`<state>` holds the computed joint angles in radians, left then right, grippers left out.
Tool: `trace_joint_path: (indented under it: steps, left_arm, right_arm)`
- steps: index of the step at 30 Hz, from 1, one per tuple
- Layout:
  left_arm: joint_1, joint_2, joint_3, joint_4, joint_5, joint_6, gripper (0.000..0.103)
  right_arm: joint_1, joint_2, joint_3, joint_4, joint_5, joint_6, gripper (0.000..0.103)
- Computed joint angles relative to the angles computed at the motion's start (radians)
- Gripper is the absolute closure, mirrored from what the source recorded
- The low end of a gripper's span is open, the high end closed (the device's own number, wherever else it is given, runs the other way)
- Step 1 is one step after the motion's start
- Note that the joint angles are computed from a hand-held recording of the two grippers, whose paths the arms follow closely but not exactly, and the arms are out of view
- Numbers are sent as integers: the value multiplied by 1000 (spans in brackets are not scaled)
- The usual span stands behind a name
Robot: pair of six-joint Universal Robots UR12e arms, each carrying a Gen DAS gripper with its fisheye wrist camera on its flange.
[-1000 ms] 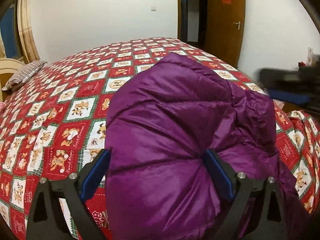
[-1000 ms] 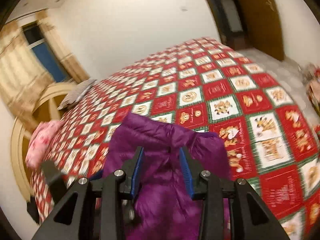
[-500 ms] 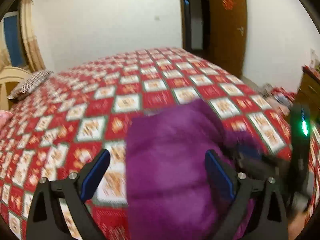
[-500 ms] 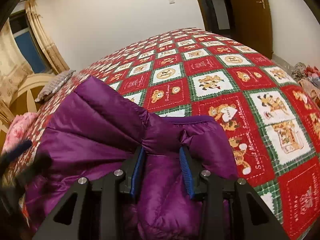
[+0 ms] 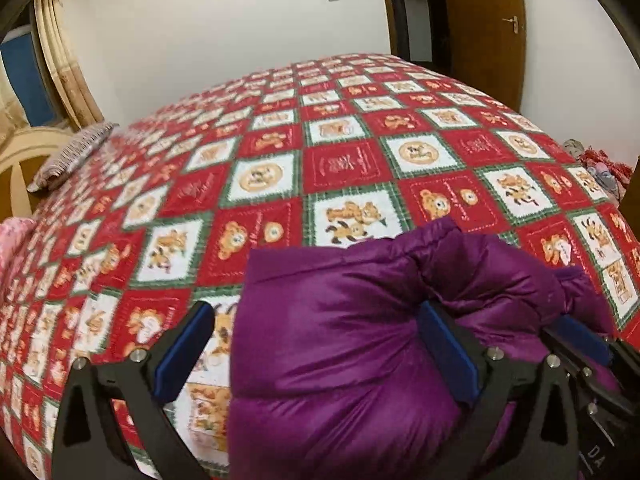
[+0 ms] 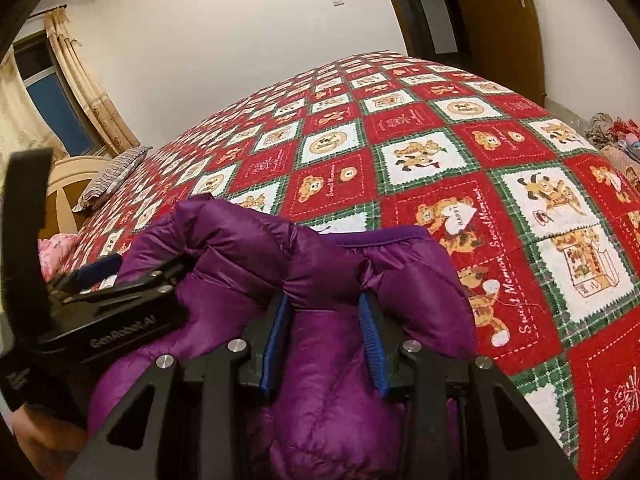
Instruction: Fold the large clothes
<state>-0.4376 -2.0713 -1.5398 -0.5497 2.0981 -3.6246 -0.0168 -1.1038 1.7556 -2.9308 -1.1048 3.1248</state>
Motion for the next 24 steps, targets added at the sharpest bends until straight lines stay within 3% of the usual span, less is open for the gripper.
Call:
trace_joint_path:
  steps: [3,9,12,15,19,21,24]
  left_arm:
    - [2,-11,11,-15,-11,-8,0]
    - [12,-21,18,-18,-53,-21,0]
    - [5,-22,19,-19,-28,-9,0]
    - [-2,-25,21,-18,-4,6,0]
    - [-1,-24,20,-16,-7,6,0]
    - [-3,-25,21,-16,7,15,0]
    - [-8,-27,25,-23,32,15,0]
  right_arm:
    - [-9,11,-8,5,34,21,65]
    - [-3,21,-19,-5,18,36,65]
    - [-7,11,-23,38,25,21,65]
    - [-9,-34,-2,88,-18,-29,65]
    - [-20,-96,76,43,-60,-64,65]
    - [-25,-101,95,41,-56,-56,65]
    - [-28,-83,117,-33,-40,-17,65]
